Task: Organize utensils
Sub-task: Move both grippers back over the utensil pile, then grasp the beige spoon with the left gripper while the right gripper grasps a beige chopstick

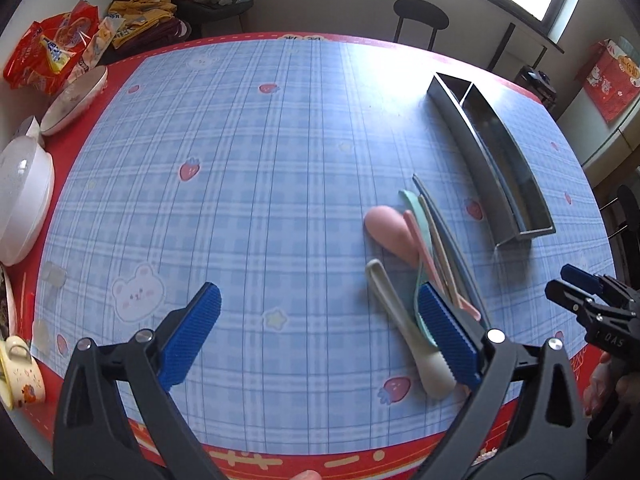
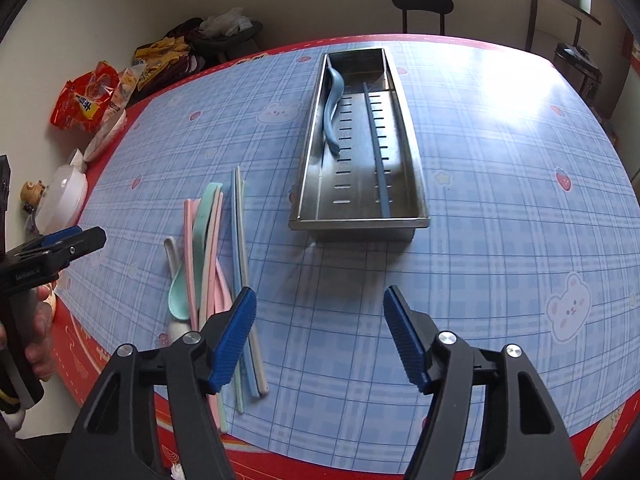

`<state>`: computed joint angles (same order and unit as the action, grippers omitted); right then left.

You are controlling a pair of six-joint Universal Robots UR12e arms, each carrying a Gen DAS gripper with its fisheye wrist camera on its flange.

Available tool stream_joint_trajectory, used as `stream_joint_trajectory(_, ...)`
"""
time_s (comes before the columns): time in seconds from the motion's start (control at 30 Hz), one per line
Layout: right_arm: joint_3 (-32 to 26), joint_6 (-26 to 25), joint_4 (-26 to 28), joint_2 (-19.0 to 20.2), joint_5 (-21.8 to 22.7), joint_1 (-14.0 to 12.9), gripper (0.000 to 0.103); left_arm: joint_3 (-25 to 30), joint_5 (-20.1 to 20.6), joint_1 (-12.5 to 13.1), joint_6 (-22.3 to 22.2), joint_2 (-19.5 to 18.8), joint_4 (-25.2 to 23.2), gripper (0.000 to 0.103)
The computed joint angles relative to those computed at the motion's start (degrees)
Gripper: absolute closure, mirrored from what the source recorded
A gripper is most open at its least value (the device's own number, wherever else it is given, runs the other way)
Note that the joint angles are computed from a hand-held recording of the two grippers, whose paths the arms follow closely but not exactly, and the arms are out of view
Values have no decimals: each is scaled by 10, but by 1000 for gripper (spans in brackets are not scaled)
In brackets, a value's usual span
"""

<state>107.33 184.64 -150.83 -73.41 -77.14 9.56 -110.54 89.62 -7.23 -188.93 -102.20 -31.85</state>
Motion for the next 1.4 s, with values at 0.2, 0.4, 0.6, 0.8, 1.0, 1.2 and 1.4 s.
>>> stream_joint_trajectory(0.2,-16,-52,16,22,-15,23,83,-26,-16,2,-21,9,1,7)
stream_joint_trajectory(0.4,-27,-65,-5,40,4,33,90,-34,-33,4,-31,13,-12,27)
stream_joint_trajectory(0.6,-39,-72,12,50,3,37,92,-36,-36,7,-35,13,-12,29)
stream_joint_trajectory(0.8,-44,-82,25,55,-4,40,92,-31,-43,7,-37,9,-20,30)
stream_joint_trajectory(1.0,-45,-88,32,56,-9,41,92,-25,-53,3,-32,2,-26,31)
stream_joint_trajectory(1.2,-41,-81,31,54,0,38,92,-13,-75,-12,10,-12,-38,29)
stream_joint_trajectory(1.4,-36,-71,28,52,16,32,92,0,-76,-24,38,-25,-57,28)
